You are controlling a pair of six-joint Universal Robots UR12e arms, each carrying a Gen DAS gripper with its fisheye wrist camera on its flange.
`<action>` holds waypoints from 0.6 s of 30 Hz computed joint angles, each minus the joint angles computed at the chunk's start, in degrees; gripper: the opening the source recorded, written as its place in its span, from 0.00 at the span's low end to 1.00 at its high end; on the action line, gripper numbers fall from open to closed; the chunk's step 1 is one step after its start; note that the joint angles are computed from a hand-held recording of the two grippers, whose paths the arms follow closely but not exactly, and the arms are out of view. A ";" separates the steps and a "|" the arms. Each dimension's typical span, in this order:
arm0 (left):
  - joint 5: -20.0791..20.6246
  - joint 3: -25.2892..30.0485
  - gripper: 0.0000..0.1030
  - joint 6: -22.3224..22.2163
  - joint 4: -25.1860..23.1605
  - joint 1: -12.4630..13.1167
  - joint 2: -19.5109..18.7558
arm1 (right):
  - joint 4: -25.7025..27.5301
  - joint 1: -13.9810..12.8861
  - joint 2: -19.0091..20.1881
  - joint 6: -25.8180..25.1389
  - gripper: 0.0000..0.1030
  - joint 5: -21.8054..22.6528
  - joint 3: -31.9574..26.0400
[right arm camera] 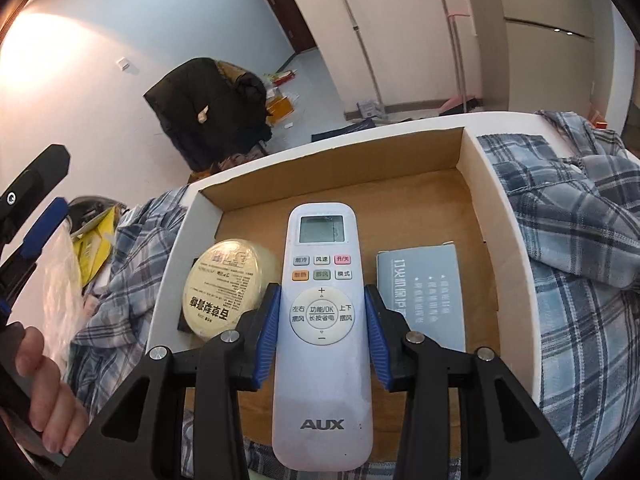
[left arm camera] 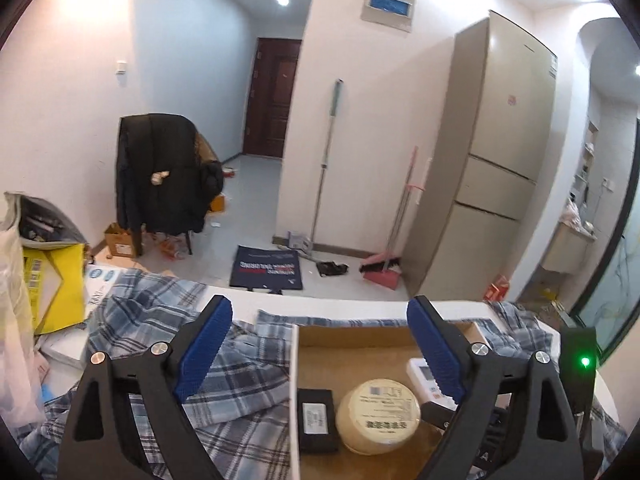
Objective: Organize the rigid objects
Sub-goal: 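Open both tools to drop the beige tin and white remote into the box, then withdraw both tools from the box back over the remaining items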
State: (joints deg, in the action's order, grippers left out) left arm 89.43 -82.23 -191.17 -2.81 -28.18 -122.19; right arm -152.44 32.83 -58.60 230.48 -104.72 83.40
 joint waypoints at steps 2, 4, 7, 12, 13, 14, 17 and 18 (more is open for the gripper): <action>0.11 0.04 0.88 0.24 0.28 -0.12 -0.01 | -0.09 -0.06 0.00 0.47 0.38 0.28 0.19; -0.32 -0.08 0.88 0.83 0.99 -0.18 -0.04 | 0.08 -0.11 0.11 0.93 0.38 0.43 0.25; 0.52 -0.35 0.88 1.70 2.03 -0.55 0.03 | 1.14 -0.06 0.42 1.18 0.38 -0.03 -0.12; 0.84 -0.23 0.88 2.62 2.40 -0.95 -0.06 | 2.28 0.40 0.83 -0.46 0.38 -2.63 -0.92; 0.70 -0.18 0.88 2.67 2.36 -0.94 -0.03 | 2.08 0.52 0.77 -0.34 0.40 -3.41 -0.85; 0.59 -0.24 0.88 2.69 2.52 -0.95 0.05 | 2.03 0.56 0.69 -0.52 0.44 -3.68 -0.89; -0.01 -0.42 0.88 2.87 3.25 -0.96 0.48 | 3.22 1.27 0.20 -0.77 0.65 -7.53 -1.32; 0.23 -0.39 0.88 3.33 4.06 -1.05 0.56 | 3.30 1.57 -0.10 -1.04 0.66 -9.00 -1.41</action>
State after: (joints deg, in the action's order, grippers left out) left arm 89.66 -82.62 -187.84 1.25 -29.23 -121.63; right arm -149.13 34.40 -58.70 229.44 -113.72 81.99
